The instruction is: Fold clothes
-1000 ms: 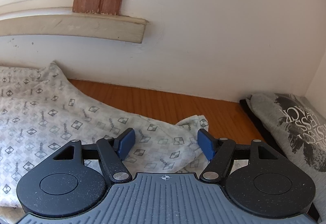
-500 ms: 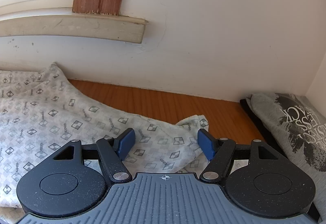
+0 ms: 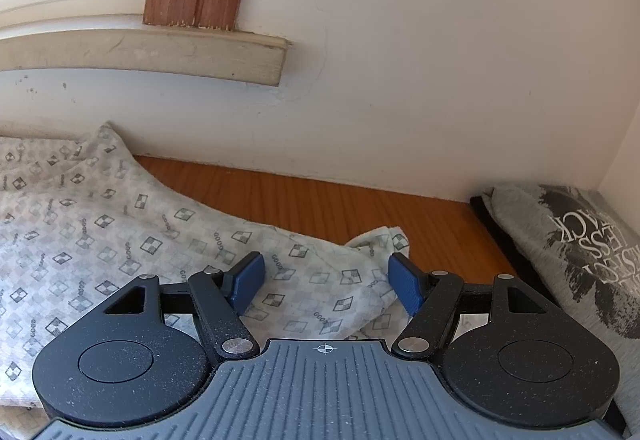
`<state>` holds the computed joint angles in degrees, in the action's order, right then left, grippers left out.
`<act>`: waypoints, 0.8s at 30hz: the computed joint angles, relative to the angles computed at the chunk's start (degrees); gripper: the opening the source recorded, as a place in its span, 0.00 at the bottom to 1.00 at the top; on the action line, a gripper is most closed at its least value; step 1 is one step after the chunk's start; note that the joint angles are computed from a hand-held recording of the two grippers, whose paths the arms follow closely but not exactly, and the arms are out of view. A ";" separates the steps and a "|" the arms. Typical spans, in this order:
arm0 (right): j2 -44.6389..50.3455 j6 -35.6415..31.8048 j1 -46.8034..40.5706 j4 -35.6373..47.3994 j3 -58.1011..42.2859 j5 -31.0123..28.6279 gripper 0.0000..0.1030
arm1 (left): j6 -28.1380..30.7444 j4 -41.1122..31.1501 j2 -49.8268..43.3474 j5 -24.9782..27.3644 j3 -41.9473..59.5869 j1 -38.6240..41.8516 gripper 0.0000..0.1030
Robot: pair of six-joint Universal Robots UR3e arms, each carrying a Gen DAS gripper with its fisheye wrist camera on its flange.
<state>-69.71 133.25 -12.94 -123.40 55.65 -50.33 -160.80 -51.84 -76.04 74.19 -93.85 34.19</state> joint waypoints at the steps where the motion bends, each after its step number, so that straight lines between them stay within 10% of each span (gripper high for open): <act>1: 1.47 -0.44 -0.34 0.79 -2.08 0.24 0.66 | -0.03 -0.13 0.96 -0.47 -0.47 0.18 0.79; 12: -3.23 0.58 -9.76 6.40 0.81 15.80 0.81 | -2.94 4.55 -4.99 -3.20 7.03 -13.18 0.98; 17: -18.10 -25.76 -26.88 38.65 7.71 29.71 0.93 | -3.85 5.47 -23.18 -1.09 26.26 -26.00 1.00; 24: -25.36 -62.41 -50.34 87.91 3.90 33.62 0.93 | -1.67 -4.15 -54.74 -0.19 68.25 -38.09 1.00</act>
<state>-95.07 70.84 -63.28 -35.49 59.55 -16.71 -162.47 -55.99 -130.79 74.01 -25.60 -3.90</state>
